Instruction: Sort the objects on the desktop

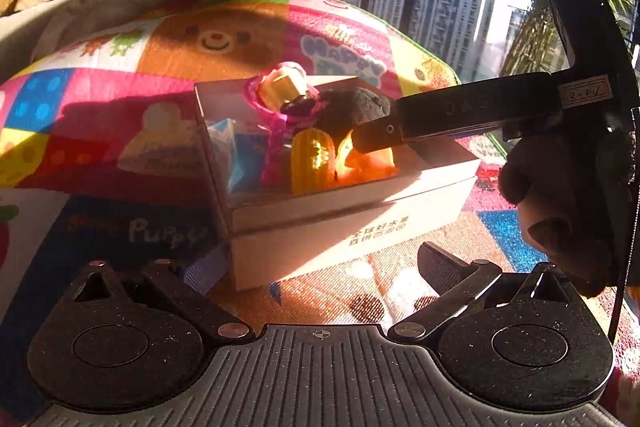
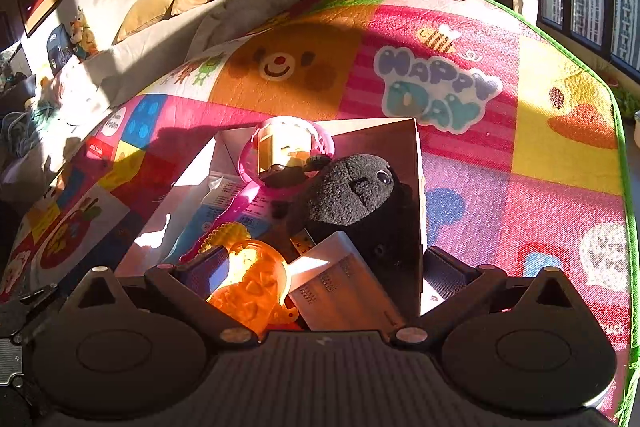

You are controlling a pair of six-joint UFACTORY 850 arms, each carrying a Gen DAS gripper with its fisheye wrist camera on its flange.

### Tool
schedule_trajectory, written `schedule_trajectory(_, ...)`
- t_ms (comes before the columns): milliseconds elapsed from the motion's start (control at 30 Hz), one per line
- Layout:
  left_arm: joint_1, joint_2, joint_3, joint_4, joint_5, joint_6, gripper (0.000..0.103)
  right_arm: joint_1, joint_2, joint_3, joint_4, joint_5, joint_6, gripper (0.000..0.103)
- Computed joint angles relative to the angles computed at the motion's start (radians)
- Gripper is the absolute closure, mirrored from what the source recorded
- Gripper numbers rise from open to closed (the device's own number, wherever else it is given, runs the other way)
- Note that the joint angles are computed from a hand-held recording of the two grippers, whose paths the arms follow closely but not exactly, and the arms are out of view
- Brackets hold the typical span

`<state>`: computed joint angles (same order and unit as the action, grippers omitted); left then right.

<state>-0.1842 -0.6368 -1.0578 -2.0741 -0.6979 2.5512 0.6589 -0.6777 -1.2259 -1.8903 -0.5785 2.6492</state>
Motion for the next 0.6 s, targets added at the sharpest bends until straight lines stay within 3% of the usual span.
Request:
schedule_trajectory(100,0.008,0.030,0.041,-0.092,0.033,0.072,0.000,0.038,0.006,0.000,0.065,-0.067,-0.018,0.000)
schedule_trajectory(233,0.028,0.063,0.105,-0.153,0.064,0.057,0.000,0.145,0.057,0.085,0.118,-0.206,-0.001,0.000)
schedule_trajectory(333,0.024,0.085,0.144,-0.211,0.125,0.072,0.000,0.214,0.062,0.120,0.198,-0.183,-0.025,0.000)
schedule_trajectory(400,0.014,0.106,0.190,-0.316,0.121,0.173,0.000,0.259,0.039,0.121,0.276,-0.161,-0.080,0.000)
schedule_trajectory(500,-0.015,0.127,0.240,-0.508,0.110,0.325,0.000,0.313,-0.024,0.078,0.393,-0.249,-0.177,0.000)
schedule_trajectory(600,-0.050,0.120,0.254,-0.701,0.100,0.472,0.000,0.309,-0.038,0.055,0.446,-0.272,-0.228,0.000)
